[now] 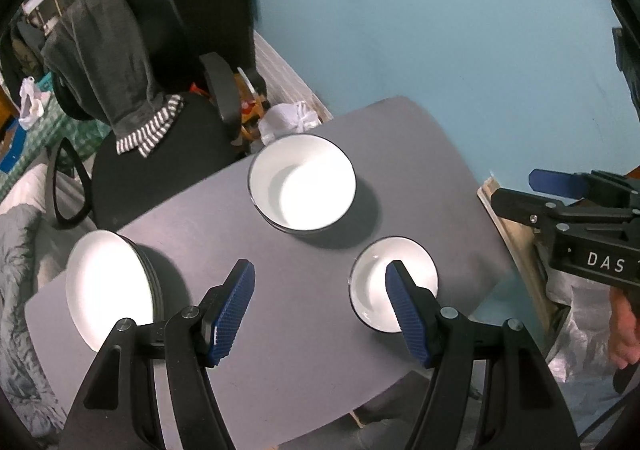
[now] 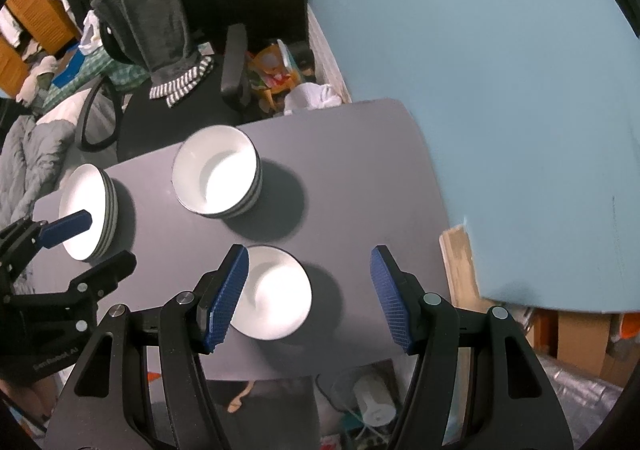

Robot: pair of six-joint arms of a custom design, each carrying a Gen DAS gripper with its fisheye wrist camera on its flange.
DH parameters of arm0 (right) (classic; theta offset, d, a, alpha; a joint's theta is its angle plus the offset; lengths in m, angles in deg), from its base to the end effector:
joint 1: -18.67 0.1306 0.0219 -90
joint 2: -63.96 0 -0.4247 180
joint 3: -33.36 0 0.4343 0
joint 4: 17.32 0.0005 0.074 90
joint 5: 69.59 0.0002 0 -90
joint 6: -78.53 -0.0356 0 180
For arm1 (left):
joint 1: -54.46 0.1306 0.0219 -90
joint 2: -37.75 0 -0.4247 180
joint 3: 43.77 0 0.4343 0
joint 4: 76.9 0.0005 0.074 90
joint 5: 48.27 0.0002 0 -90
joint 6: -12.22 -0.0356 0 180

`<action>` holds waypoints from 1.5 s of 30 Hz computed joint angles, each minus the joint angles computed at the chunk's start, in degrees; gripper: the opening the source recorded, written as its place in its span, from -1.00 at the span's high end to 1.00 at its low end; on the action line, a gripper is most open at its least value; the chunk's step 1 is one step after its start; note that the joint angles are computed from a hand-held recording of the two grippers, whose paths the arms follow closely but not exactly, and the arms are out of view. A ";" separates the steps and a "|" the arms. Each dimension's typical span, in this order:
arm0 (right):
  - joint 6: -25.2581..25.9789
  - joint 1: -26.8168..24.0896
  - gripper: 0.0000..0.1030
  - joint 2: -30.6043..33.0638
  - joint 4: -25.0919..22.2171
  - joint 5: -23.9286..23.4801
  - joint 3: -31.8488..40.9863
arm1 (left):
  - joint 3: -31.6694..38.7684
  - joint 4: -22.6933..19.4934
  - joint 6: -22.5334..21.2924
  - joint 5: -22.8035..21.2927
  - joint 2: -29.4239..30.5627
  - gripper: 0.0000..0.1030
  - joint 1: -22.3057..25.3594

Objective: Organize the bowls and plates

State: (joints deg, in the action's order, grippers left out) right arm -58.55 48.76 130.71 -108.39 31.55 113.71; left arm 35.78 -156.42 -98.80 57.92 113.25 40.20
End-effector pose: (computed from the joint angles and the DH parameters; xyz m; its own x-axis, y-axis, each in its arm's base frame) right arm 0.2631 0.1439 0.5166 -0.9088 0.3038 -0.2859 0.3082 0.9508 0.0304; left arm 0.3616 -0.1027 0.4677 -0.7666 0.5503 -0.3310 0.6206 0.7672 -0.1620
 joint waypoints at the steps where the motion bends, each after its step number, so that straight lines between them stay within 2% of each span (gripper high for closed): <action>1: -0.67 0.08 -0.21 -0.25 -0.19 -0.09 -0.38 | -0.30 -0.13 0.01 0.24 0.00 -0.34 -0.07; 7: -3.32 -0.43 -0.21 -1.82 0.69 -2.55 -3.99 | -2.18 -0.69 -0.08 0.42 0.23 -0.34 -1.05; 13: -5.97 -1.01 -0.21 -3.86 3.77 -5.90 -9.26 | -4.62 1.20 -0.05 -0.23 0.54 -0.34 -2.46; 27: -6.28 -1.81 -0.21 -4.63 11.54 -9.64 -18.28 | -10.74 6.56 0.88 -2.53 3.49 -0.34 -5.18; 34: -6.02 -1.55 -0.21 -4.62 14.62 -10.66 -21.00 | -12.78 7.41 3.14 -2.31 4.92 -0.34 -5.88; 38: -6.89 -1.98 -0.08 -5.70 16.16 -12.32 -22.45 | -13.49 7.97 4.62 -1.94 5.48 -0.34 -6.20; 42: -7.46 -2.32 0.20 -6.40 16.72 -14.11 -23.69 | -13.91 8.14 5.35 -2.04 5.82 -0.34 -6.61; 45: -7.55 -2.39 0.33 -6.63 16.81 -14.66 -23.95 | -14.04 8.14 5.40 -1.04 5.79 -0.20 -6.50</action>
State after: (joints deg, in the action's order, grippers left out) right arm -66.10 46.37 124.08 -91.58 16.88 89.76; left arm 21.73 -148.28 -93.40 56.88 119.03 33.70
